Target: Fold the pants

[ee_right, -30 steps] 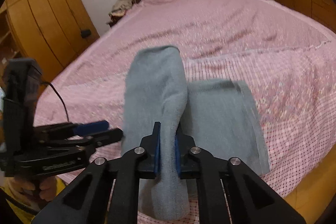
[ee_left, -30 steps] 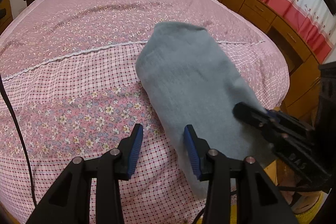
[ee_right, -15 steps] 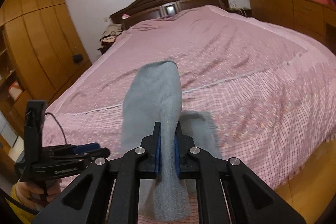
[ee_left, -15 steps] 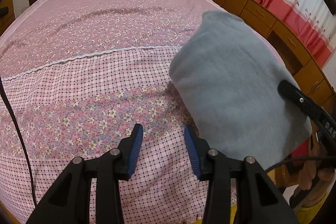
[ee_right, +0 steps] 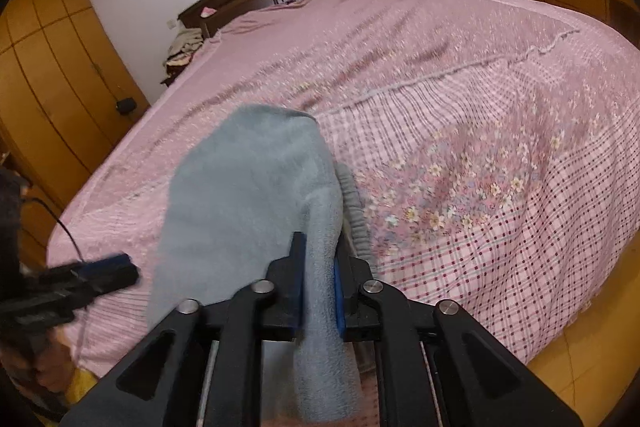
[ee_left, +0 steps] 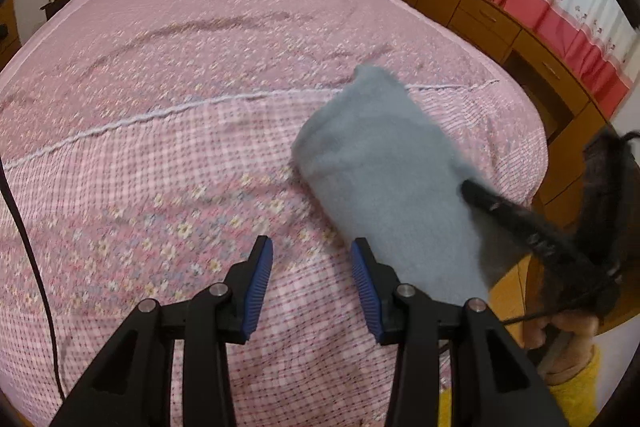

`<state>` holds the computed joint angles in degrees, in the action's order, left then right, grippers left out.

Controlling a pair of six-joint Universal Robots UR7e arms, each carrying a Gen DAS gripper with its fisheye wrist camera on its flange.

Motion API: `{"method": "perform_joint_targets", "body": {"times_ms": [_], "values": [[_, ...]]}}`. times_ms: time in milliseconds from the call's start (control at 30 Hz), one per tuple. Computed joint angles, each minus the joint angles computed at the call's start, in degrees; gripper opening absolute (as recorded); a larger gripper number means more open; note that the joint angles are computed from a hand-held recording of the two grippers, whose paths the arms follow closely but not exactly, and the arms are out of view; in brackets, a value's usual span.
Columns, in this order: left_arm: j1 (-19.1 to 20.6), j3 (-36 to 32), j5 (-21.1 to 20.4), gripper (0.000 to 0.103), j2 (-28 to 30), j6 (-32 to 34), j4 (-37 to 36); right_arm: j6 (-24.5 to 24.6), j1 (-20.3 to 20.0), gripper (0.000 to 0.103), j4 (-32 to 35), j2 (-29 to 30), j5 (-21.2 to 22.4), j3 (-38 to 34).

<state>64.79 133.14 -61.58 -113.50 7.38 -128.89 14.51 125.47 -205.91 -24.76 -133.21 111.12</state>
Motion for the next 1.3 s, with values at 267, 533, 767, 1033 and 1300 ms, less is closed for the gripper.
{"method": "perform_joint_targets", "body": {"times_ms": [267, 533, 767, 1033, 1300], "values": [[-1.4, -0.1, -3.1, 0.043, 4.7, 3.9, -6.9, 2.7, 0.9, 0.031, 0.4, -1.7, -1.9, 2.0], [1.4, 0.2, -3.0, 0.03, 9.3, 10.8, -15.4, 2.2, 5.9, 0.02, -0.9, -2.9, -6.0, 2.9], [4.3, -1.9, -3.6, 0.031, 15.0, 13.0, -17.9, 7.2, 3.1, 0.016, 6.4, -1.9, -6.0, 2.9], [3.9, -2.4, -3.9, 0.032, 13.5, 11.8, -15.9, 10.4, 6.2, 0.019, 10.7, -2.6, -9.5, 2.2], [5.7, -3.9, -4.8, 0.031, 10.1, 9.9, -11.6, 15.3, 11.9, 0.019, 16.6, -1.8, -7.2, 2.1]]}}
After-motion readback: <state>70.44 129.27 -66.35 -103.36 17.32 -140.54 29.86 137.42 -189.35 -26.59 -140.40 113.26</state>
